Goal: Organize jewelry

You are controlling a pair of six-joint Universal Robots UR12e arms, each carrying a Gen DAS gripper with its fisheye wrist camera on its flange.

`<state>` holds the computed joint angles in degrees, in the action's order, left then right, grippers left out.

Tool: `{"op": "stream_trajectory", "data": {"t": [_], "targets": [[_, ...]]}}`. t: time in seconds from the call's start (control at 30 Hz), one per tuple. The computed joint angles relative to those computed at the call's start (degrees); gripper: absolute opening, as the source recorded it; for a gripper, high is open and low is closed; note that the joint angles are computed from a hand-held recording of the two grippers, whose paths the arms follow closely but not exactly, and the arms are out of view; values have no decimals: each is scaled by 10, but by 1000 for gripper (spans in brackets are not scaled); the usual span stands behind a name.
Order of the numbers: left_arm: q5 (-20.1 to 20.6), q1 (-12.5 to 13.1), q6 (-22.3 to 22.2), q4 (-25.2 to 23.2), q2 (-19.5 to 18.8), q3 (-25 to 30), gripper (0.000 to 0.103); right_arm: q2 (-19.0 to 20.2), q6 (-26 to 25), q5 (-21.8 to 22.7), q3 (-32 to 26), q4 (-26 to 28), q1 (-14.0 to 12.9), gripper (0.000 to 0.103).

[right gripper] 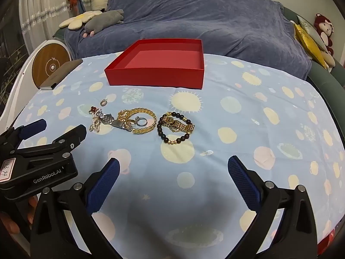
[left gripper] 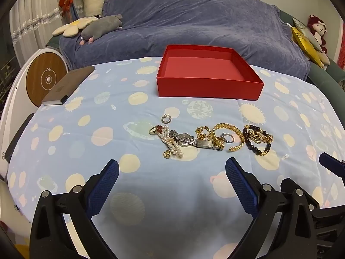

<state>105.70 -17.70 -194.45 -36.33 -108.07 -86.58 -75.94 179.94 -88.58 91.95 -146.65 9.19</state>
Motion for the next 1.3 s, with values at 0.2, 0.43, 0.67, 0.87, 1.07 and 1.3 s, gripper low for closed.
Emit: {"op": "stream_trajectory", "data": {"t": [0.2, 0.43, 0.67, 0.87, 1.07, 1.3], "targets": [[-12, 4, -3, 5, 1, -4, 96, -1, 12, 13, -3, 10, -1, 98], [8, -3, 3, -1, -2, 3, 96, -1, 17, 20, -2, 9, -5, 98], [9, -4, -1, -5, -2, 5, 96, -2, 18, 21, -1, 11, -4, 98], [10, -3, -2, -4, -2, 2, 96, -3, 15, 20, -1, 11, -4, 98], [12, -3, -2, -5, -2, 4, 96, 0, 12, 15, -2, 6, -1, 98], [13, -1, -1, -3, -1, 0, 96, -1, 12, 14, -1, 5, -1, 98]]}}
